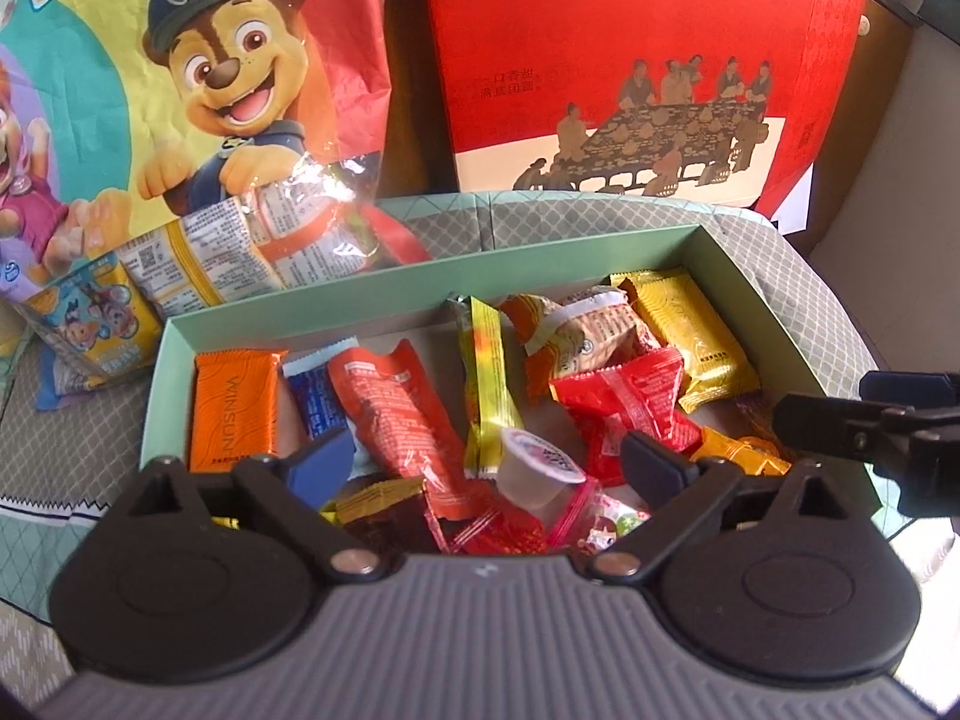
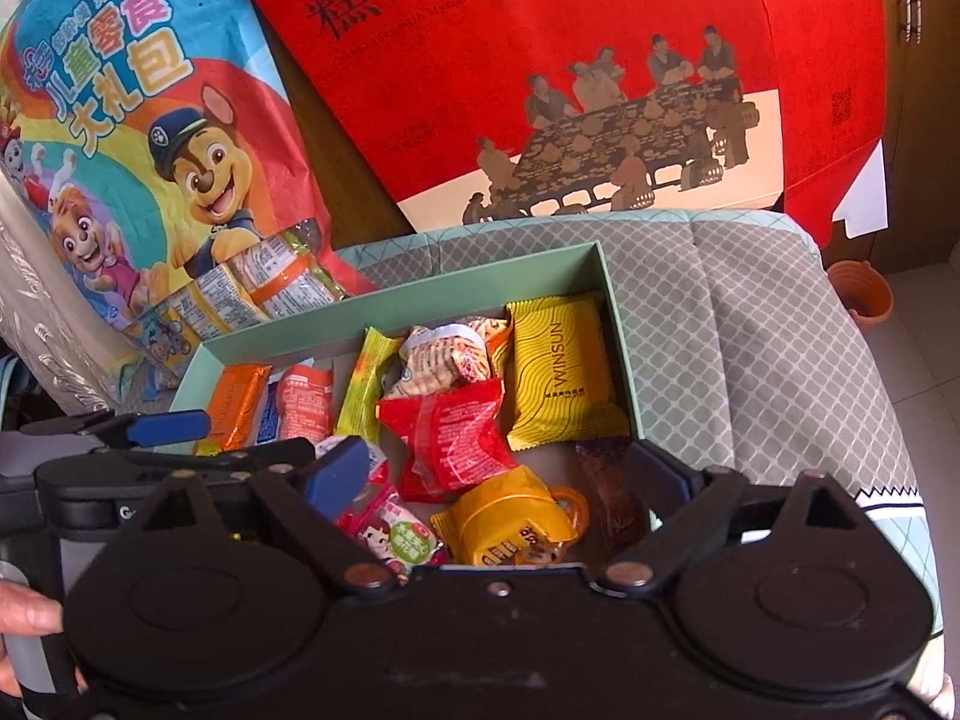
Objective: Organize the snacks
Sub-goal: 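Carry both snacks into the box and open both tools, then withdraw both tools toward the clear bag and floral candy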
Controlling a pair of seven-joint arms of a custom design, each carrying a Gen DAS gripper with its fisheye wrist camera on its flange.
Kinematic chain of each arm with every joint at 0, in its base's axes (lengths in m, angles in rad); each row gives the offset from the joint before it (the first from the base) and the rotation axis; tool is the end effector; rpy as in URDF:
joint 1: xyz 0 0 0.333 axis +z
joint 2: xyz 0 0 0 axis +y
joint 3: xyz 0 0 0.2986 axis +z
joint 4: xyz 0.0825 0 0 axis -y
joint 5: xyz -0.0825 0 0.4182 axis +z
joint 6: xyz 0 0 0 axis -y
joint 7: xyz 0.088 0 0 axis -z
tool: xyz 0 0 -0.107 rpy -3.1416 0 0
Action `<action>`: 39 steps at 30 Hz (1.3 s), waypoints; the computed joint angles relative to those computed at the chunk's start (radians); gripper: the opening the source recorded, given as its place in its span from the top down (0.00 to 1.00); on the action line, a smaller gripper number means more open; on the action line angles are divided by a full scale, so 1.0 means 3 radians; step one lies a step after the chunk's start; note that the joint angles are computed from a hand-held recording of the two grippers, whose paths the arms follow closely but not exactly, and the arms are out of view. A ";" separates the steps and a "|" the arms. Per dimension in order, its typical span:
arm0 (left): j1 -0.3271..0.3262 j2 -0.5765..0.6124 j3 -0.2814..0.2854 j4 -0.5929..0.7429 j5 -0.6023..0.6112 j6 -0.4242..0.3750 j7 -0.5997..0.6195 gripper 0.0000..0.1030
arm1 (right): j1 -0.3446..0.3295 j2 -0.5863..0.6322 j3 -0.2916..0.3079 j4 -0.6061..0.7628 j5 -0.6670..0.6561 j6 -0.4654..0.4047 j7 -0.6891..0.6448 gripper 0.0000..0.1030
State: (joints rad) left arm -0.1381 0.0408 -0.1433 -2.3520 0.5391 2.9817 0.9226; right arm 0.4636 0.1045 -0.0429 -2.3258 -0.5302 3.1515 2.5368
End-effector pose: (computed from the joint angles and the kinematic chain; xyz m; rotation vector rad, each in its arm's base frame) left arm 0.5329 -0.1913 0.3314 -1.7514 2.0132 -0.6449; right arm 0.5075 0.2765 0.3280 -1.7210 1.7406 -0.3213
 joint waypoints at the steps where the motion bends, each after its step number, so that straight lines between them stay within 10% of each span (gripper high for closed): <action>1: -0.0002 -0.0017 -0.0001 -0.0024 0.0009 0.0017 -0.0001 0.03 | 0.0069 -0.0003 -0.0086 0.0007 -0.0140 -0.0005 0.0133 0.02; 21: -0.0101 -0.0761 -0.0176 -0.0845 -0.1058 0.0128 0.0783 0.00 | -0.0440 -0.0581 0.0434 -0.0432 -0.1141 -0.0118 0.1131 0.00; 35: -0.0224 -0.0947 -0.0322 -0.1314 -0.1550 0.0131 0.1015 0.00 | -0.0668 -0.0971 0.0924 -0.0977 -0.0524 -0.0016 0.0780 0.00; 39: -0.0045 -0.0764 -0.0519 -0.1212 -0.1313 0.0178 0.0690 0.00 | -0.1102 -0.0969 0.1341 -0.1023 -0.0572 0.0004 0.0999 0.08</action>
State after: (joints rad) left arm -0.1515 -0.1883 -0.2991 -2.7156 0.1452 3.0350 1.1295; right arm 0.1330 -0.1861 0.3594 -2.6328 -0.7019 3.1526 2.8365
